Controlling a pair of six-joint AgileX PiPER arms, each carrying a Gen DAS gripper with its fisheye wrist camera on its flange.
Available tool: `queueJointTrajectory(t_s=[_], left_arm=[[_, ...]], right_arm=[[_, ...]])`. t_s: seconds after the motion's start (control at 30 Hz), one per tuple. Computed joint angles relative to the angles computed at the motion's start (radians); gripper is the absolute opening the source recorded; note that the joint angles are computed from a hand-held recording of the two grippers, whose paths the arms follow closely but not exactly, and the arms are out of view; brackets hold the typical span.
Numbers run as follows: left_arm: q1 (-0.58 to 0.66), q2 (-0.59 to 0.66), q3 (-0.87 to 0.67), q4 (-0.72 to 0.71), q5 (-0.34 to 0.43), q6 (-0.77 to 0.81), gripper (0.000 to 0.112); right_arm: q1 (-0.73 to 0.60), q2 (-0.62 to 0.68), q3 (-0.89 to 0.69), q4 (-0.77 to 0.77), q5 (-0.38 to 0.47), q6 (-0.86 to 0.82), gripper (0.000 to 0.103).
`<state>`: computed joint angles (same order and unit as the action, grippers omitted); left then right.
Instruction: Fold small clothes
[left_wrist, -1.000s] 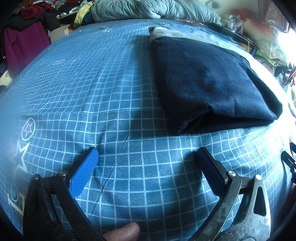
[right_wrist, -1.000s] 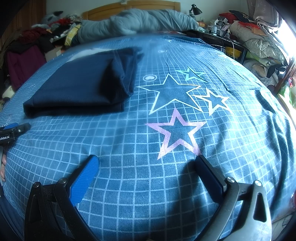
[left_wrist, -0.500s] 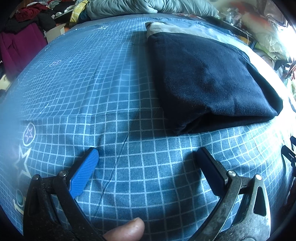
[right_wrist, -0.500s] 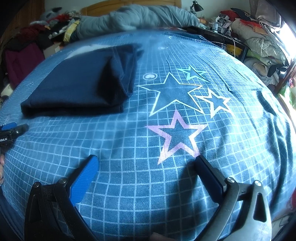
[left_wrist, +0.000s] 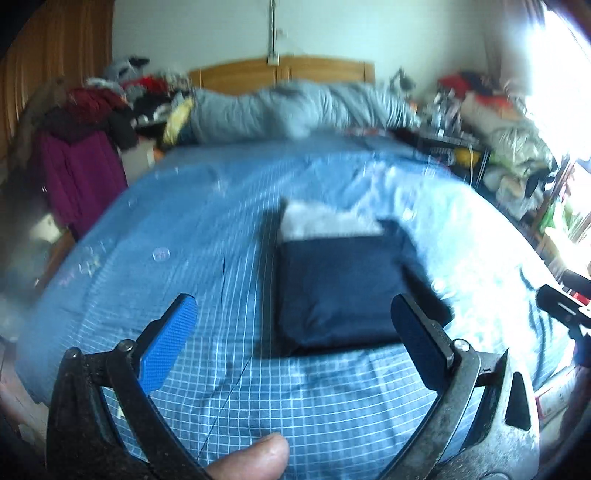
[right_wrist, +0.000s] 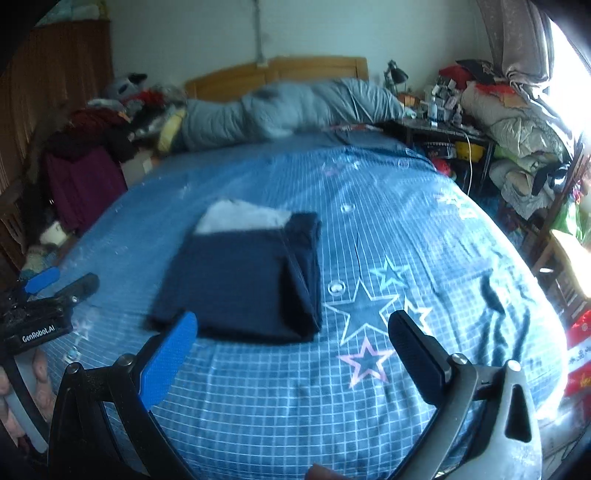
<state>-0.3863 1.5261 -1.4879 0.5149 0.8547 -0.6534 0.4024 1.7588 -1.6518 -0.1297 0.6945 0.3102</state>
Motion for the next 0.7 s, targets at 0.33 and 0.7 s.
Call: queueJointTrajectory(t_s=[0.33, 0.7], left_arm=[[-0.093, -0.047, -0.221, -0.044, 0.254, 0.023, 0.103], [-0.163, -0.043, -0.237, 0.059, 0.328, -0.069, 0.103]], right_arm=[[0.182, -0.166, -0.094, -0.269, 0.172, 0.168, 0.103], [0.207, -0.2, -0.083, -0.244, 0.213, 0.131, 0.103]])
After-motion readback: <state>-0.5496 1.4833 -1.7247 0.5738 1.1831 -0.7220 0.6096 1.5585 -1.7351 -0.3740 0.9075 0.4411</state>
